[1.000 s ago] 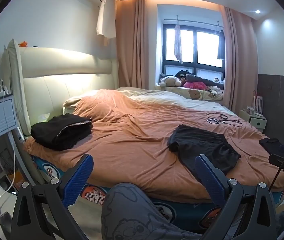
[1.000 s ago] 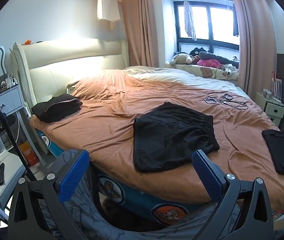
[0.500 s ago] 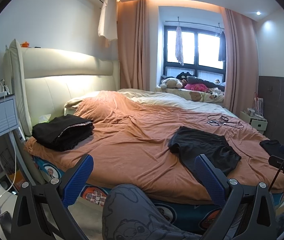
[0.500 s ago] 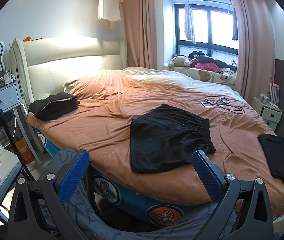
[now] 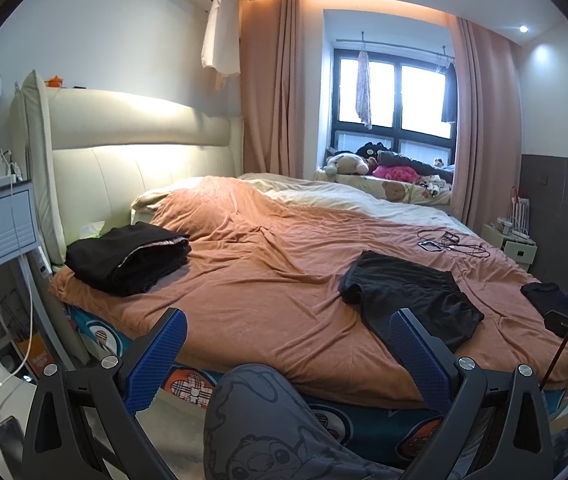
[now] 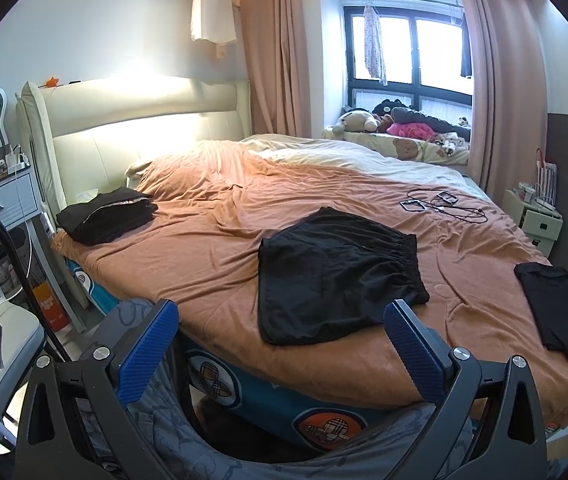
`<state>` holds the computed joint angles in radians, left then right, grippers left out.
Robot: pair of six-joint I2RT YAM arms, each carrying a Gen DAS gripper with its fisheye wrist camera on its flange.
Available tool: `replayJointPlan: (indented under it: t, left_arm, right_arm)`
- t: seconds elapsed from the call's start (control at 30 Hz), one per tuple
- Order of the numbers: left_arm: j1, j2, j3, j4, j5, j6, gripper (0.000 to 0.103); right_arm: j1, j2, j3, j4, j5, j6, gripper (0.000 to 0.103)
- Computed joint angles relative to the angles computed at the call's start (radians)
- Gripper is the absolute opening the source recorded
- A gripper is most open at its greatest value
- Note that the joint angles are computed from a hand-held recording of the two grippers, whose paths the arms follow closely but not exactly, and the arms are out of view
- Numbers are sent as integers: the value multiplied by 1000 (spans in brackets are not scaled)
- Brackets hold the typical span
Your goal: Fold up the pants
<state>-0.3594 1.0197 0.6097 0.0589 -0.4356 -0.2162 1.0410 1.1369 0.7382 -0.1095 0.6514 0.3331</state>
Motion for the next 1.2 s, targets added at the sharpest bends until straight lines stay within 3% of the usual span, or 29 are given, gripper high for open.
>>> replayJointPlan:
  t: [1.2]
  left_arm:
    - [-4,4,0,-15,13,-19,102]
  right_arm:
    - [3,-22,-11,-12,9,31,103]
